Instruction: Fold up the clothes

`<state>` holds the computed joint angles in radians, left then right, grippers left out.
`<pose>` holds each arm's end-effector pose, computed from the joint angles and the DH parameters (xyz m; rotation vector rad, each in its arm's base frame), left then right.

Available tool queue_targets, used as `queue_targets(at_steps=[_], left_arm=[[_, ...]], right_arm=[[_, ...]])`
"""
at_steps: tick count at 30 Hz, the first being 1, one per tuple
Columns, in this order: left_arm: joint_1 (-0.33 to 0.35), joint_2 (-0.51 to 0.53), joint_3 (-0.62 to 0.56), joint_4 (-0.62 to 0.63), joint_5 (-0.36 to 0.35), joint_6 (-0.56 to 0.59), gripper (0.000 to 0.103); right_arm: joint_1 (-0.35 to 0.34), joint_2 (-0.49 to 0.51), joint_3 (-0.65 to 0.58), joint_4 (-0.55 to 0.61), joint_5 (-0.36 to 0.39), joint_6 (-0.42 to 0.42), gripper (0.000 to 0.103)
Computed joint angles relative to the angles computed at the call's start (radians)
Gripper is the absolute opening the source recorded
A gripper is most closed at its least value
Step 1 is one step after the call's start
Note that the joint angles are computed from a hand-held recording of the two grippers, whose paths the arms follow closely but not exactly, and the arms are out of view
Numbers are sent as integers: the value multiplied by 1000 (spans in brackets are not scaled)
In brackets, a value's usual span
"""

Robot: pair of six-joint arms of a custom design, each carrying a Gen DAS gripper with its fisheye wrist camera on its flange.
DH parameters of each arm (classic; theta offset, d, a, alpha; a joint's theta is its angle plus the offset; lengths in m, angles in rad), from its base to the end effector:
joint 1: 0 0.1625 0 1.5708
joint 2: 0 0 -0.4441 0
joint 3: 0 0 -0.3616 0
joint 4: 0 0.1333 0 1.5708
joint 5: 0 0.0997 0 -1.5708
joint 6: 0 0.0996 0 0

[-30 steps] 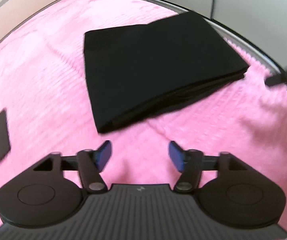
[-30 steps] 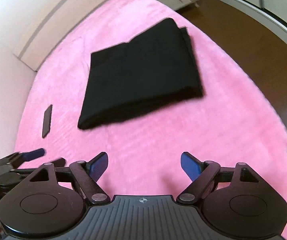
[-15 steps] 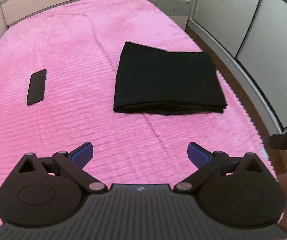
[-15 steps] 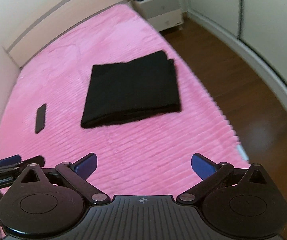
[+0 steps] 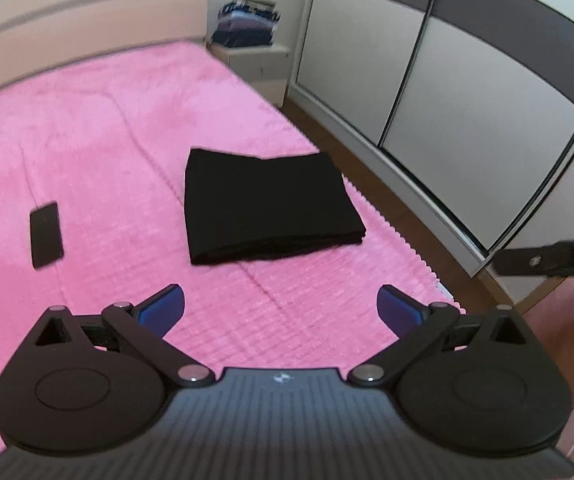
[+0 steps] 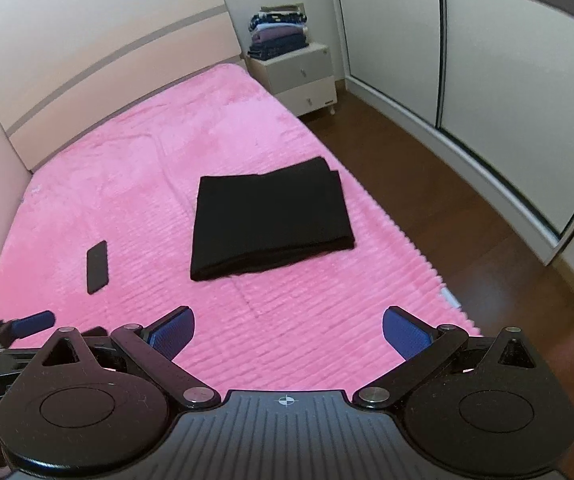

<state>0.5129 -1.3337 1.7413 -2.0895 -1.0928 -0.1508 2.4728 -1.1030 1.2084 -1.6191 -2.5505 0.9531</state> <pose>-0.3871 -0.4236 0.3740 1.1781 2.5024 -0.5095 0.5462 -0.3672 0.4597 -0.0242 -2.3389 0.9577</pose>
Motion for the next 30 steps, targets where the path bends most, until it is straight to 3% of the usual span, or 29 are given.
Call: queue_targets(at_steps=[3,9,12,15,30], left_arm=[[5,-13,19,5,37,22,101],[-7,-22,18,37,88,-72,101],[-28,-3,-16,105,108,-136,101],[-46,17,-50,162,110,-187,101],[-94,59,-69,208,122,-247,100]], right_arm=[[24,33,-72,64,-21,-32,103],[-11,27,5,-162,-19,-265,103],[-34,18,19,-112,-10,-196,103],[-46,-5,52,-129,11,-180,103],[-75,-37,72,-34,11,-127,103]])
